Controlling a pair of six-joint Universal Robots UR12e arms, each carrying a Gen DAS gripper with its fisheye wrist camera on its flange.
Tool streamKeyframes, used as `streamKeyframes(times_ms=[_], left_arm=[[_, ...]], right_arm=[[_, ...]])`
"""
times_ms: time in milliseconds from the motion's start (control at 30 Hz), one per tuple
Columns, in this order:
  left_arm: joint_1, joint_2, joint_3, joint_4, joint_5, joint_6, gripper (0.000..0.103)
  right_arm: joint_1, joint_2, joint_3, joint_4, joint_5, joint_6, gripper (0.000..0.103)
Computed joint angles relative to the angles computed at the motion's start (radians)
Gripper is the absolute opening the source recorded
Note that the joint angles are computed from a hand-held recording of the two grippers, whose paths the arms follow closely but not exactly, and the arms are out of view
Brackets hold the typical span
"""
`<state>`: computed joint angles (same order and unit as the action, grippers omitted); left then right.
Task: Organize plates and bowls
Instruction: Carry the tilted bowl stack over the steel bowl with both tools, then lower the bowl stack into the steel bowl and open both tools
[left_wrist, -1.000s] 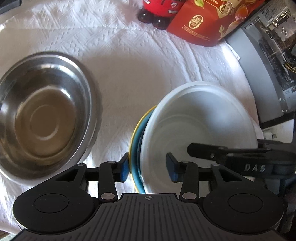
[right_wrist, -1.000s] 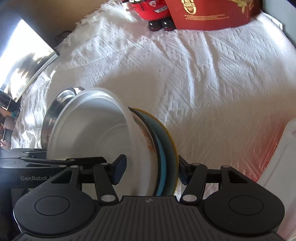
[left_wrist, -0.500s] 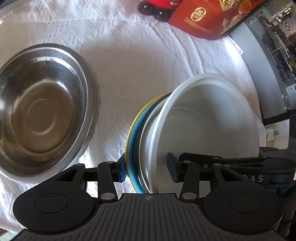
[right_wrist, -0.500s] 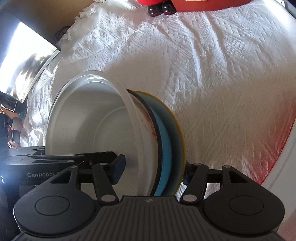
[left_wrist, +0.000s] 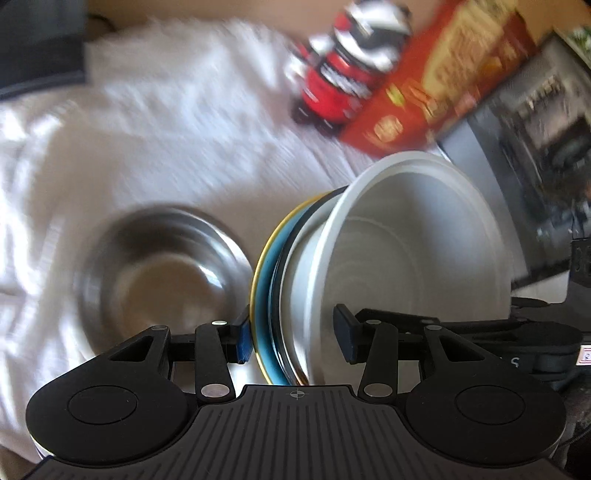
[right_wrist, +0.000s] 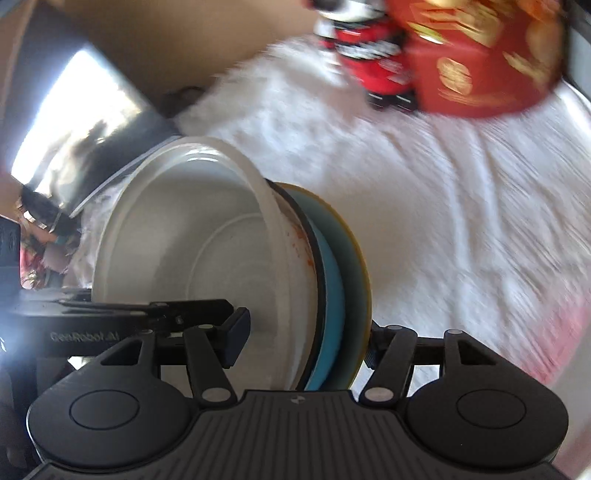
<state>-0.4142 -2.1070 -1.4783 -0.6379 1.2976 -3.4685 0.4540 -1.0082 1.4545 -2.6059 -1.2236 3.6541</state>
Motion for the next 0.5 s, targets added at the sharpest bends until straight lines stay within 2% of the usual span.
streamKeyframes(times_ms=[167, 267, 367, 400, 500], left_arm=[[0.046, 0.03, -0.055, 0.007, 0.084, -0.02, 0.047], [0.078, 0.019, -0.07, 0.003, 0.083, -0.066, 0.047], [0.085, 0.003, -0.08, 0.002, 0.126, -0.08, 0.047], [0.085, 0.001, -0.085, 0.006, 0.139, -0.074, 0.042], [0.093, 0.007, -0.107, 0.063, 0.116, -0.057, 0.042]], right_arm=[[0.033, 0.116, -0.171, 0.079, 0.076, -0.042, 0.061], [0.049, 0.183, -0.265, 0.166, 0.101, -0.054, 0.061], [0.07, 0.237, -0.354, 0.279, 0.065, -0.088, 0.06], [0.077, 0.251, -0.379, 0.317, 0.046, -0.09, 0.061], [0.084, 0.265, -0.405, 0.33, 0.009, -0.1, 0.061]])
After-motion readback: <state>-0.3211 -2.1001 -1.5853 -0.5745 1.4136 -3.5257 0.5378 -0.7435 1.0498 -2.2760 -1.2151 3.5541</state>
